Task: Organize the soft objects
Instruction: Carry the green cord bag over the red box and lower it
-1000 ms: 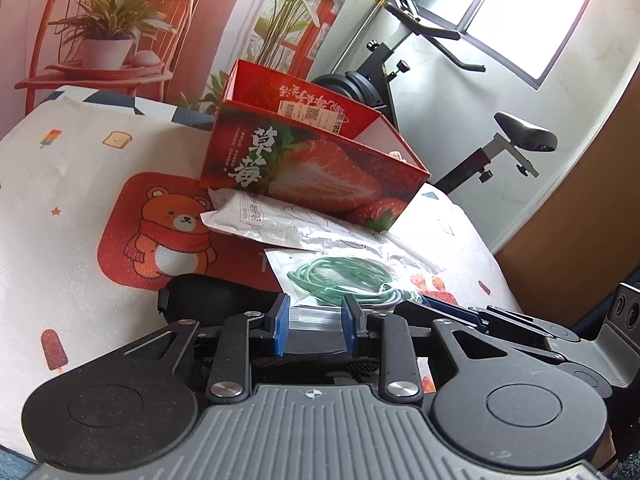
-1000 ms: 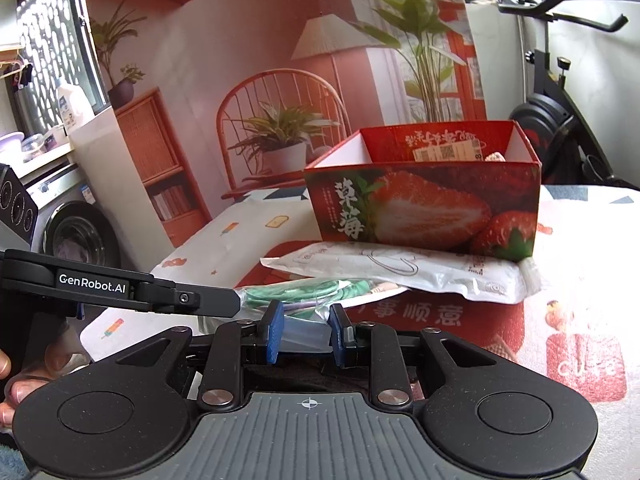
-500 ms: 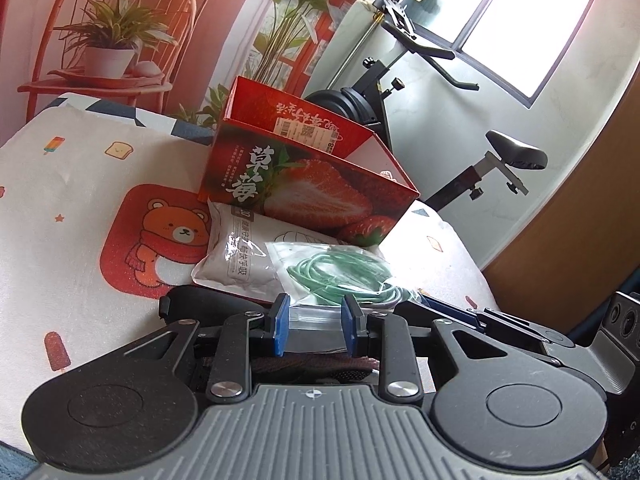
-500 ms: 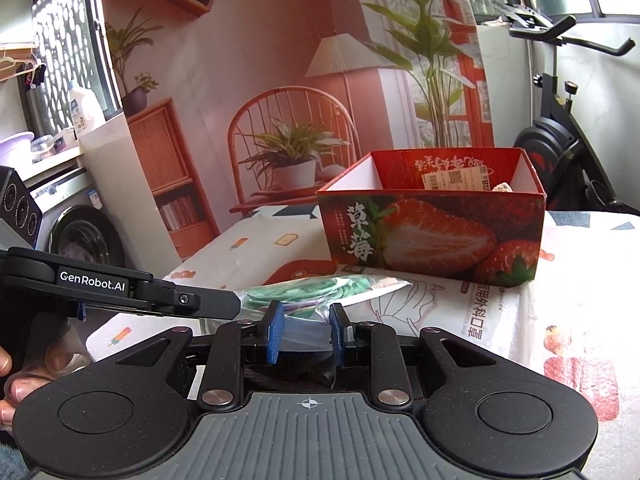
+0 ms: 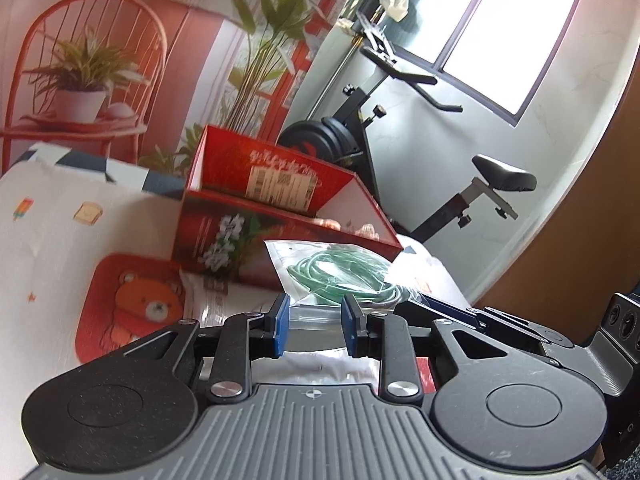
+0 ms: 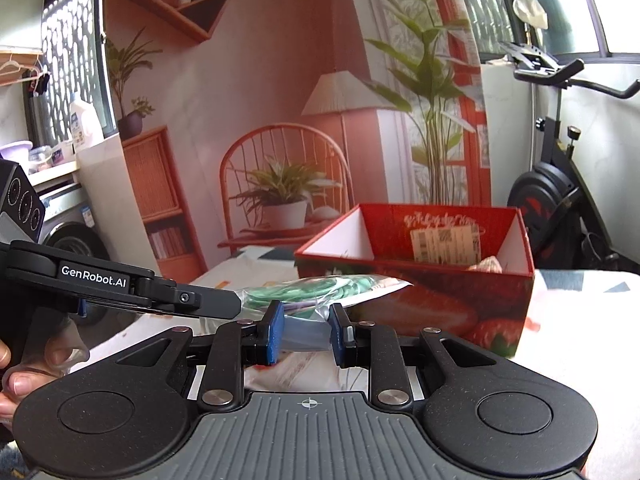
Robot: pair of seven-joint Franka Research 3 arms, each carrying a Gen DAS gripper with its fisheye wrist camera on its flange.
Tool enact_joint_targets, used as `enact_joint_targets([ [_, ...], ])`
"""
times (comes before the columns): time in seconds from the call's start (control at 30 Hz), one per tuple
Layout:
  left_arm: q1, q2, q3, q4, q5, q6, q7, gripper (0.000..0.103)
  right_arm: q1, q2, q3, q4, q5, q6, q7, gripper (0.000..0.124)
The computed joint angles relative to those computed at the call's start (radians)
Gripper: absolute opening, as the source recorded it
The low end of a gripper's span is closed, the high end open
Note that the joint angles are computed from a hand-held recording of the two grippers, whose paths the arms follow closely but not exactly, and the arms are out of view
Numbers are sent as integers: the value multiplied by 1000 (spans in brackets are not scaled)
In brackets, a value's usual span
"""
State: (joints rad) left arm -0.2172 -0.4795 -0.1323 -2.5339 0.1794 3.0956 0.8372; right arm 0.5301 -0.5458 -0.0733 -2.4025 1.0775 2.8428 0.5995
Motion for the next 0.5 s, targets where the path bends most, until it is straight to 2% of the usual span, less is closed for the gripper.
enact_joint_targets([
  [0.13,37,68,-14,69,23,34,2,29,12,76,-32,91,30,-1,-64,23],
  [0.27,7,143,29,140,11,42,38,29,-19,168,-39,193,63,-46,-109,23],
  [0.37,-74,199,111,191,-54,35,110,29,-56,245,-31,270,74,-85,-129,23],
  [0.5,-85,274,136,265,-125,21,191,29,-112,353,-16,379,84,-154,-117,23],
])
